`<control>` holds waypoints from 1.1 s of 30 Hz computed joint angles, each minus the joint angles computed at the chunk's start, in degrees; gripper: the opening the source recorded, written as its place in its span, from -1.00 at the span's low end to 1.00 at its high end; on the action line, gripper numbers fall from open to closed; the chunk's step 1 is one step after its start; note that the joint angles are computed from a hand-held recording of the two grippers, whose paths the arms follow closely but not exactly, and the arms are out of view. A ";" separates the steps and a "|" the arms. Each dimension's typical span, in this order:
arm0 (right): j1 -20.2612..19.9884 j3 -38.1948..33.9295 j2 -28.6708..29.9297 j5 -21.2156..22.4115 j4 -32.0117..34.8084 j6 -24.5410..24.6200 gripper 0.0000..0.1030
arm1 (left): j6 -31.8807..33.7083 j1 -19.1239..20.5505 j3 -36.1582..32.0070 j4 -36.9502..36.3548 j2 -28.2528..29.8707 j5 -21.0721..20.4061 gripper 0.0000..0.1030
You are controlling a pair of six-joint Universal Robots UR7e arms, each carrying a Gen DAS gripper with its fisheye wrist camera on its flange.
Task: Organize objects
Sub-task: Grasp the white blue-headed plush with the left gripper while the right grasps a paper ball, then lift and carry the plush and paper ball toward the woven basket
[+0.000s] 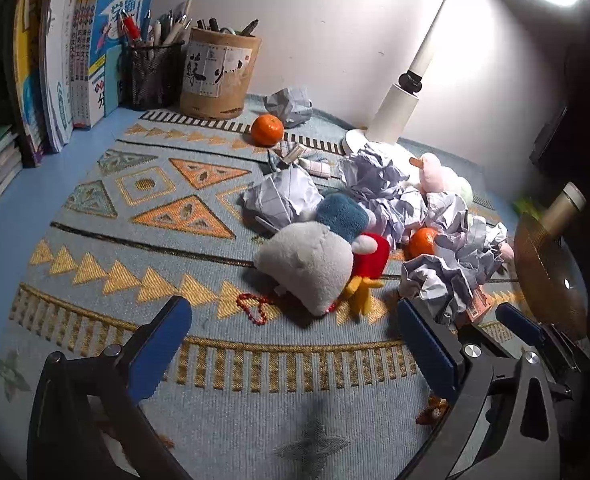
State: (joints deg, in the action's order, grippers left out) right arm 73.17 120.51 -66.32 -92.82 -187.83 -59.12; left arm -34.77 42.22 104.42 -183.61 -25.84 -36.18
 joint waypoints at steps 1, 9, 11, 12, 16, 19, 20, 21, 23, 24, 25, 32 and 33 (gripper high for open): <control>0.18 -0.33 0.00 0.29 1.55 0.23 0.28 | 1.63 -0.13 -0.51 0.73 -0.20 0.60 0.97; 3.55 -6.24 4.67 -7.68 6.45 2.43 0.28 | 9.78 2.87 -8.63 10.71 1.31 -1.64 0.91; 3.89 -7.69 5.47 -8.67 8.38 3.31 0.28 | 10.64 4.18 -9.41 11.40 1.52 -4.00 0.84; 4.13 -8.23 5.89 -9.24 8.90 3.27 0.28 | 10.63 4.73 -9.55 11.53 1.56 -4.99 0.84; 4.51 -8.65 7.10 -8.64 6.96 2.81 0.27 | 10.48 5.92 -9.36 10.39 1.20 -8.45 0.51; 4.66 -8.52 7.29 -8.69 6.44 2.16 0.03 | 10.33 6.05 -9.74 11.57 1.31 -9.34 0.14; 4.37 -8.22 6.92 -7.63 6.40 1.90 0.03 | 10.56 5.78 -9.51 11.00 1.44 -8.75 0.13; 4.22 -7.69 6.31 -6.87 6.52 1.70 0.02 | 10.74 5.38 -9.08 10.25 1.46 -8.18 0.10; 4.06 -5.68 4.40 -5.73 5.88 1.38 0.01 | 10.94 4.44 -7.70 8.45 1.05 -7.99 0.08; 3.90 -4.71 3.12 -4.87 6.03 1.32 0.01 | 10.73 3.80 -6.77 7.41 0.75 -7.92 0.08; 3.65 -3.64 1.57 -3.82 6.46 1.28 0.01 | 10.20 3.17 -5.88 6.65 0.39 -7.91 0.08; 1.32 0.27 -6.86 -5.83 11.51 1.69 0.03 | 4.20 -1.75 -0.38 2.97 -0.30 -8.88 0.08; 0.54 -0.15 -7.22 -6.63 13.59 2.53 0.03 | 3.22 -2.13 -0.50 3.70 0.14 -8.77 0.08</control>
State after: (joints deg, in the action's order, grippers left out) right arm 73.71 120.36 -73.54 -99.44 -174.24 -56.60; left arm -31.55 40.09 103.92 -179.91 -25.70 -44.95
